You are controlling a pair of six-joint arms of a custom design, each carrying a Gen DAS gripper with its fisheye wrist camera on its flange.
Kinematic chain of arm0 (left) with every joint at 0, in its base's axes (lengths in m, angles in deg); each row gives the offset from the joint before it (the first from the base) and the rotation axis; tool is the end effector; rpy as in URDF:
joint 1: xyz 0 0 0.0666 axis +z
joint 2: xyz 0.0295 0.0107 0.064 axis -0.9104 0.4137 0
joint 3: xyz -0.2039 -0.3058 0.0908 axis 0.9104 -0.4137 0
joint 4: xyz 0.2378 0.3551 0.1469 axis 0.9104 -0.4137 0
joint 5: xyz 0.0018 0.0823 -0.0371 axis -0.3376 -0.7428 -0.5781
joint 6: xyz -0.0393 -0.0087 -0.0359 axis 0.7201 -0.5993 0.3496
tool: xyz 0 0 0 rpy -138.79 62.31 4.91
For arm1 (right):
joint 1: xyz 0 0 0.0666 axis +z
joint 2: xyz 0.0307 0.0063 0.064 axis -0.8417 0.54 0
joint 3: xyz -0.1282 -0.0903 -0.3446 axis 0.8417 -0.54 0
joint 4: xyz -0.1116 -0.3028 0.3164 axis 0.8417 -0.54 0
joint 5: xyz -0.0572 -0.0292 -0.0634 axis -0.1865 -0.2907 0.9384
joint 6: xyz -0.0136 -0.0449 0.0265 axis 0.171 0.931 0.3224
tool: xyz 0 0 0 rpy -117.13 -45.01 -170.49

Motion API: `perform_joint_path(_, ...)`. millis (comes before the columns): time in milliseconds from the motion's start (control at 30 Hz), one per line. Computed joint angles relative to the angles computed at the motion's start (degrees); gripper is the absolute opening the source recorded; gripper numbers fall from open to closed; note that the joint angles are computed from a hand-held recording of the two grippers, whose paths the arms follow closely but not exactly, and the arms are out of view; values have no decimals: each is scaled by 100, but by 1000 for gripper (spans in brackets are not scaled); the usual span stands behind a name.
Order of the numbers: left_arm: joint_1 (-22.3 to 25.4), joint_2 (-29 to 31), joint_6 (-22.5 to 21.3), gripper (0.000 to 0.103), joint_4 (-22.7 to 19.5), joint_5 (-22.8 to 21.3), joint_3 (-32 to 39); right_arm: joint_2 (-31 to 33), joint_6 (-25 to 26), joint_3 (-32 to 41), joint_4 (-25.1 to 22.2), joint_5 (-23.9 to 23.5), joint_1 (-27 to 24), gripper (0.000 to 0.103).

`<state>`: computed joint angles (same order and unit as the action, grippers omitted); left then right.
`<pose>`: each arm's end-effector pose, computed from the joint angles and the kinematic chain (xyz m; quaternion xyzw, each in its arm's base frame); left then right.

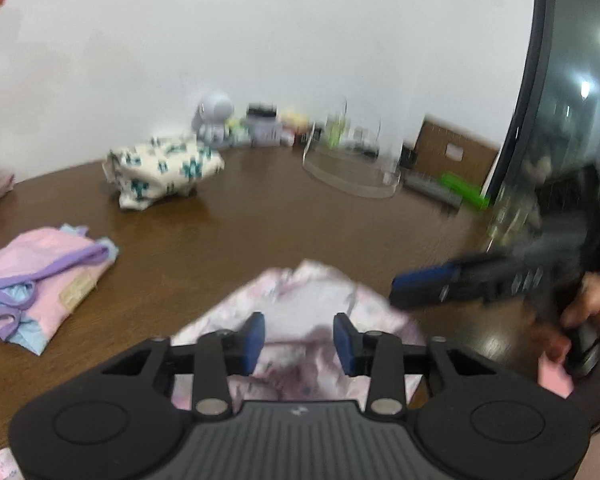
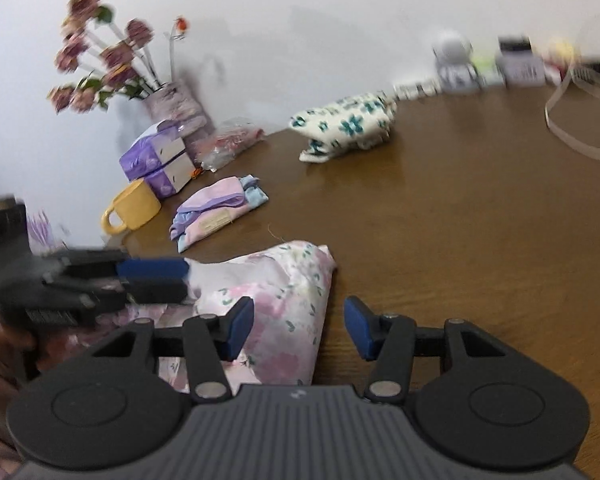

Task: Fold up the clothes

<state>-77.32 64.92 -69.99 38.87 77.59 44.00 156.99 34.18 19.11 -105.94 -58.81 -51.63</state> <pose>0.4719 -0.1069 0.4191 0.1338 0.8795 -0.1497 0.4315 0.5359 0.0748 0.4107 -0.1708 0.8622 0.3156 0.3575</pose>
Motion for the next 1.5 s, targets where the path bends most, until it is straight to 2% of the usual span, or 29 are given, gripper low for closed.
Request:
perform_joint_path(33, 1, 62, -51, 23, -91, -28, 18, 66, -86, 28, -43, -108, -22, 52)
perform_joint_path(133, 0, 253, -196, 24, -357, -119, 76, 279, -186, 157, -213, -238, -15, 52)
perform_joint_path(333, 46, 137, -415, 27, -277, -187, -110, 513, -547, 253, -387, -542, -32, 52)
perform_joint_path(533, 243, 81, -118, 28, -33, 213, -280, 566, -722, 274, -449, -716, 28, 50)
perform_joint_path(633, 264, 68, -91, 28, 7, 264, -304, 538, -900, 238, -480, -754, 74, 44)
perform_joint_path(833, 291, 53, -28, 28, 42, 341, -330, 449, -1959, -4, -170, -955, -61, 29)
perform_joint_path(900, 276, 52, -53, 28, 39, 306, -329, 486, -2152, -20, -125, -1013, -66, 22)
perform_joint_path(933, 260, 47, -68, 28, 31, 270, -327, 503, -2182, -11, -127, -1022, -48, 21)
perform_joint_path(1000, 218, 37, -104, 27, 6, 181, -315, 528, -2070, 44, -222, -877, 18, 9)
perform_joint_path(1100, 158, -56, -153, 32, 13, 108, -325, 489, -1594, 153, -330, -630, 38, 5)
perform_joint_path(1167, 151, -171, -165, 34, 86, 188, -376, 406, -1015, 291, -494, -254, 31, 5)
perform_joint_path(1367, 61, -342, -263, 34, 60, 62, -385, 129, 1084, 775, -882, 1413, 120, 4)
perform_joint_path(1500, 38, -220, -215, 33, -140, -29, -299, -80, 2520, 869, -716, 2544, 342, 4)
